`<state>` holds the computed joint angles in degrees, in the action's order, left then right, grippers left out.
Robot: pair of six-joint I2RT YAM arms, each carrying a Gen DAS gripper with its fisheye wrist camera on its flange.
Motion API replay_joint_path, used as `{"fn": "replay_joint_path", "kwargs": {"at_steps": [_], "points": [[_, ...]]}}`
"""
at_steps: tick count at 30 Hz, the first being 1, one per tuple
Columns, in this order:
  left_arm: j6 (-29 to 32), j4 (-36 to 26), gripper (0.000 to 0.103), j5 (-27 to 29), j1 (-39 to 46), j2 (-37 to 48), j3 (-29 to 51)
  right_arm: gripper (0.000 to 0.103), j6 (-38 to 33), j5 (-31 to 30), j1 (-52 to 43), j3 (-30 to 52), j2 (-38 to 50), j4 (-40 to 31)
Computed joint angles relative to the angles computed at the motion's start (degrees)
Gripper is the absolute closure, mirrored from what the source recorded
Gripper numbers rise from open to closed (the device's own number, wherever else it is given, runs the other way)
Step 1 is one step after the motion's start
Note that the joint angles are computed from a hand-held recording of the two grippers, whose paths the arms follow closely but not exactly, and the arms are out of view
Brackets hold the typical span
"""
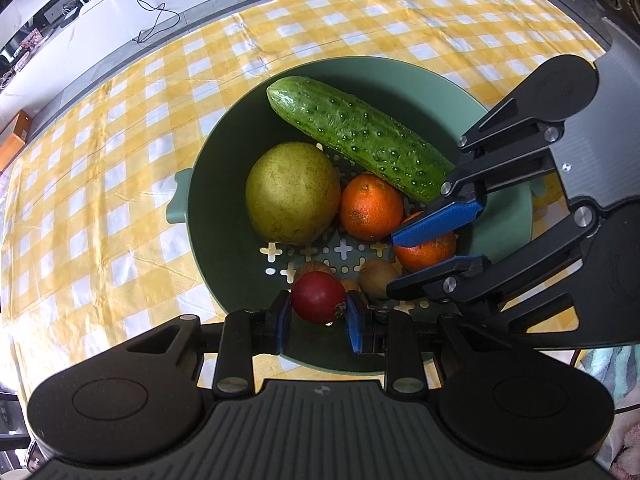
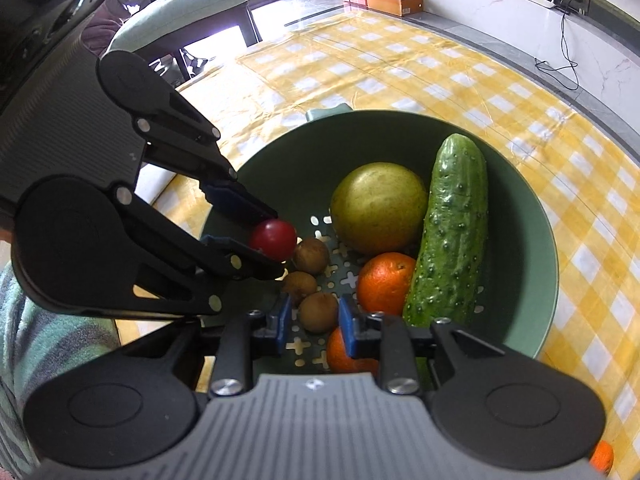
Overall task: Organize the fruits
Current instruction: 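Open both tools to release the red fruit and kiwi into the colander, then withdraw both tools from the colander toward the remaining fruit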
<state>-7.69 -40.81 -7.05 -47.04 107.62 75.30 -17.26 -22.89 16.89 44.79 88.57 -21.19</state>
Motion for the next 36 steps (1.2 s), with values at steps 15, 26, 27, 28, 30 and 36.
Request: {"fn": "replay_joint_path", "kwargs": {"at_steps": [15, 26, 27, 28, 30, 36], "points": [[0.06, -5.22, 0.064, -1.95, -1.03, 3.64, 5.07, 0.069, 1.58, -0.97, -3.45, -3.55, -6.41, 0.67], [-2.97, -8.14, 0.058, -3.52, -3.33, 2.17, 6.38, 0.068, 2.44, -1.13, -5.83, -5.45, -12.33, -1.44], [-3.43, -8.38, 0.058, -4.06, -3.82, 1.69, 6.44, 0.068, 2.35, -1.27, -6.31, -5.74, -13.34, -1.86], [-3.88, -8.58, 0.058, -4.61, -4.36, 1.16, 6.46, 0.068, 2.31, -1.32, -6.82, -6.07, -14.58, -2.39], [-5.11, -8.92, 0.058, -5.76, -5.64, -0.12, 6.49, 0.066, 2.39, -1.33, -7.93, -6.8, -17.21, -3.5], [-10.21, -8.38, 0.058, -10.25, -11.13, -3.62, 6.72, 0.065, 0.75, -4.2, -16.15, -9.74, -27.25, -8.7]]}}
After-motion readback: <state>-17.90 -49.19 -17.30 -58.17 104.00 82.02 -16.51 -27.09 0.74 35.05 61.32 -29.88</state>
